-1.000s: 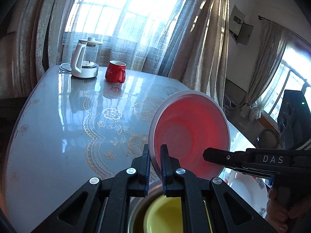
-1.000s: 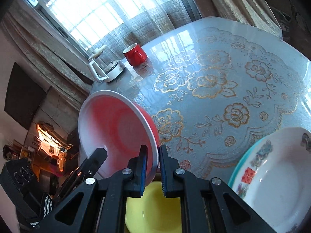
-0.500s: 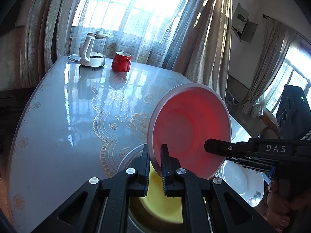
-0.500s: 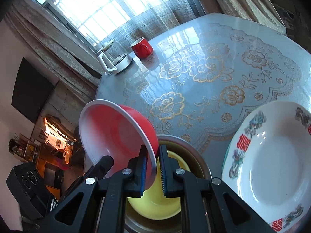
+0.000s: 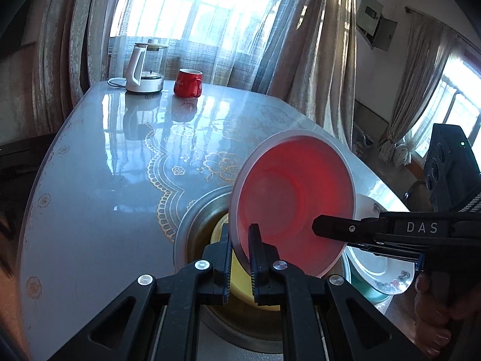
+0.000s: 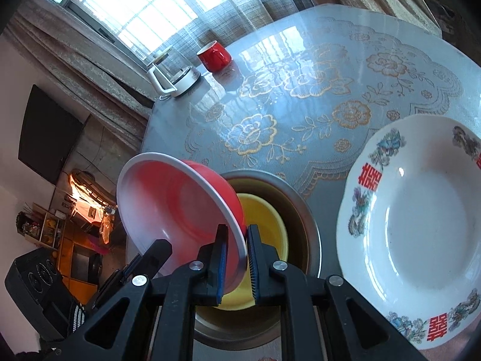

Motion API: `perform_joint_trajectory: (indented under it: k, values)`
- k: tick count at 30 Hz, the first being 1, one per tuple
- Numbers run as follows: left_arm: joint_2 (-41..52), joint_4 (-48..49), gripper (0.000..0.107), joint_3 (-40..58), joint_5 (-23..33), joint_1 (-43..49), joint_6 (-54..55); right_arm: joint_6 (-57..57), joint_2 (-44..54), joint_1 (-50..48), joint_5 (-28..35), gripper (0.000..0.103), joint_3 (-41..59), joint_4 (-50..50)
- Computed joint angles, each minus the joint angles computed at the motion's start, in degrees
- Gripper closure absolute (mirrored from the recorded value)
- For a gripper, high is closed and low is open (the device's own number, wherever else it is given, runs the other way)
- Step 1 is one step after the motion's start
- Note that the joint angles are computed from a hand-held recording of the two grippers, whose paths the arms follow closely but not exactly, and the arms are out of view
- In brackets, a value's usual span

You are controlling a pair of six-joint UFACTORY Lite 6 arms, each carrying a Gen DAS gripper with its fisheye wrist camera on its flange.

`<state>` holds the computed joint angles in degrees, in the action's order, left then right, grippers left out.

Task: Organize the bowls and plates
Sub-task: 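Carry the red bowl over the steel bowl with both grippers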

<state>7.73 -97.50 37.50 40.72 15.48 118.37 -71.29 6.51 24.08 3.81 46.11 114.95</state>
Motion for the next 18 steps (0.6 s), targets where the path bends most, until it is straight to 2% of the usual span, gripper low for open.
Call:
perform_joint_trajectory:
  k: [2, 8, 18]
  values:
    - [0.15, 0.15, 0.097, -0.21, -0.79, -0.38, -0.11, 1.00, 0.40, 0.18, 0.19, 0.088, -0.45, -0.91]
    - [-0.16, -0.42, 0.097, -1.03, -2.85, -1.84, 0.40, 12.89, 2.08, -0.89, 2.25, 0.087, -0.73, -12.67]
    - [-0.53, -0.31, 0.097, -1.02, -5.16, -2.64, -0.41, 16.11, 1.07, -1.97, 3.31, 0.082, -2.43, -15.54]
